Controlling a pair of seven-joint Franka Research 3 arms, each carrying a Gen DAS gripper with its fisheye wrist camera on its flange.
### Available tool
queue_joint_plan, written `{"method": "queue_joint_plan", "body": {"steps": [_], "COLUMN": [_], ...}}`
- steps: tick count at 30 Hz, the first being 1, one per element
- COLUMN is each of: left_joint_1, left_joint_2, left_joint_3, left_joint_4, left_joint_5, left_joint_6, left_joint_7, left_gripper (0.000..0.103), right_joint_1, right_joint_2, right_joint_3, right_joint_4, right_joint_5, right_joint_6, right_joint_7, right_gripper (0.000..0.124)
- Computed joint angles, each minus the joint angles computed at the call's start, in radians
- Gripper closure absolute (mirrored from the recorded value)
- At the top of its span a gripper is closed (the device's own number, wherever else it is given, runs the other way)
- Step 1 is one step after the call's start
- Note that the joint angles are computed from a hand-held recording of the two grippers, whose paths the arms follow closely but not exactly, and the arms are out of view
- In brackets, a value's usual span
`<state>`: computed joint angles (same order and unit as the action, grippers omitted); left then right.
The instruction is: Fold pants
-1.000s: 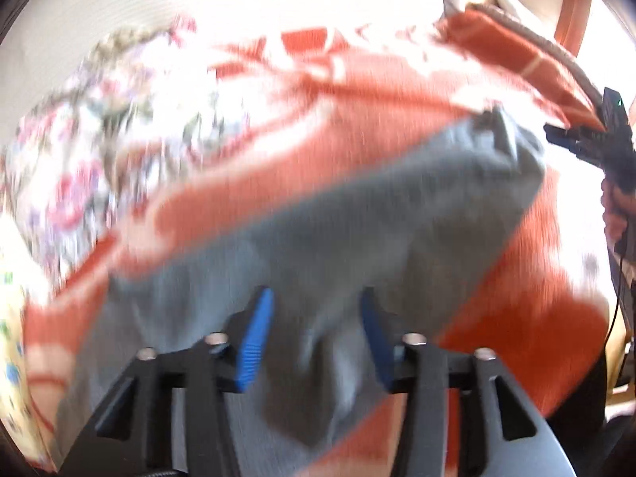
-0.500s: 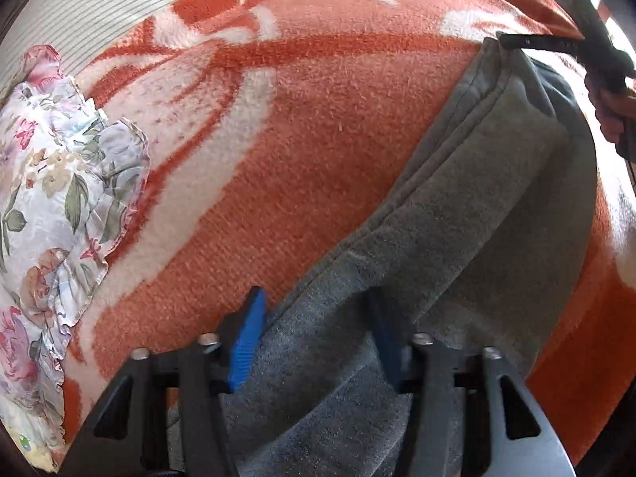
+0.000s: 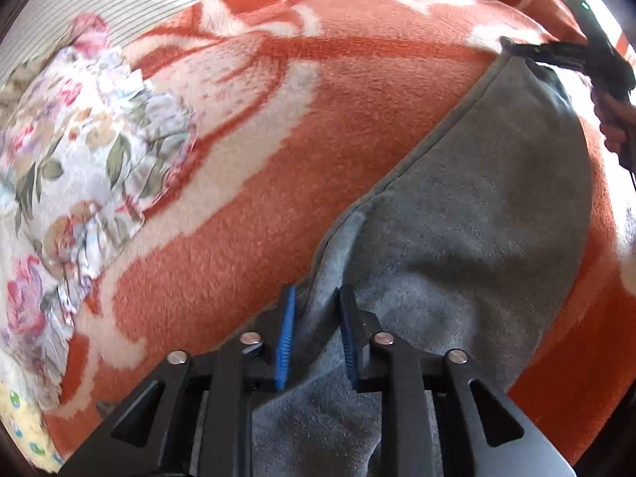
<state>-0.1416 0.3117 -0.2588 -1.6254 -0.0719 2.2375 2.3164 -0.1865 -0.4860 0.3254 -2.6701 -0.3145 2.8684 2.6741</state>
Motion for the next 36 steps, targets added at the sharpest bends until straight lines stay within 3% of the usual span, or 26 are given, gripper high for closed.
{"method": "queue_joint_plan", "body": {"steps": [3, 7, 11, 14, 17, 21, 24, 27, 32, 36], "left_joint_1": [0.026, 0.070, 0.077, 0.062, 0.046, 0.020, 0.002, -0.014, -0.029, -0.024], "left_joint_2": [-0.035, -0.157, -0.300, -0.377, -0.438, -0.495, -0.520, -0.540, -0.519, -0.489], "left_joint_3": [0.003, 0.009, 0.047, 0.093, 0.126, 0.146, 0.155, 0.165, 0.172, 0.158], "left_joint_4": [-0.027, -0.150, -0.297, -0.375, -0.450, -0.555, -0.610, -0.662, -0.675, -0.672], "left_joint_5": [-0.059, -0.196, -0.333, -0.409, -0.408, -0.348, -0.297, -0.247, -0.191, -0.127], "left_joint_6": [0.017, 0.041, 0.053, 0.023, 0.008, 0.075, 0.128, 0.198, 0.240, 0.250], "left_joint_7": [-0.021, 0.019, 0.124, 0.213, 0.246, 0.270, 0.291, 0.321, 0.316, 0.275], "left_gripper": [0.061, 0.056, 0.053, 0.044, 0.043, 0.043, 0.043, 0.043, 0.043, 0.044], "right_joint_1": [-0.005, 0.026, 0.091, 0.130, 0.174, 0.258, 0.322, 0.318, 0.350, 0.413], "right_joint_2": [-0.129, -0.303, -0.381, -0.388, -0.342, -0.160, -0.013, 0.113, 0.320, 0.412], "right_joint_3": [0.015, 0.049, 0.089, 0.118, 0.135, 0.122, 0.105, 0.158, 0.193, 0.135], "right_joint_4": [-0.087, -0.194, -0.255, -0.281, -0.302, -0.215, -0.053, 0.134, 0.364, 0.430], "right_joint_5": [0.020, 0.100, 0.182, 0.233, 0.286, 0.302, 0.223, 0.084, -0.163, -0.135], "right_joint_6": [0.030, 0.046, 0.056, 0.074, 0.178, 0.303, 0.226, 0.049, -0.205, -0.250], "right_joint_7": [0.048, 0.083, 0.096, 0.117, 0.141, 0.034, -0.176, -0.384, -0.523, -0.670], "right_gripper": [0.076, 0.075, 0.075, 0.075, 0.075, 0.075, 0.075, 0.075, 0.075, 0.075]}}
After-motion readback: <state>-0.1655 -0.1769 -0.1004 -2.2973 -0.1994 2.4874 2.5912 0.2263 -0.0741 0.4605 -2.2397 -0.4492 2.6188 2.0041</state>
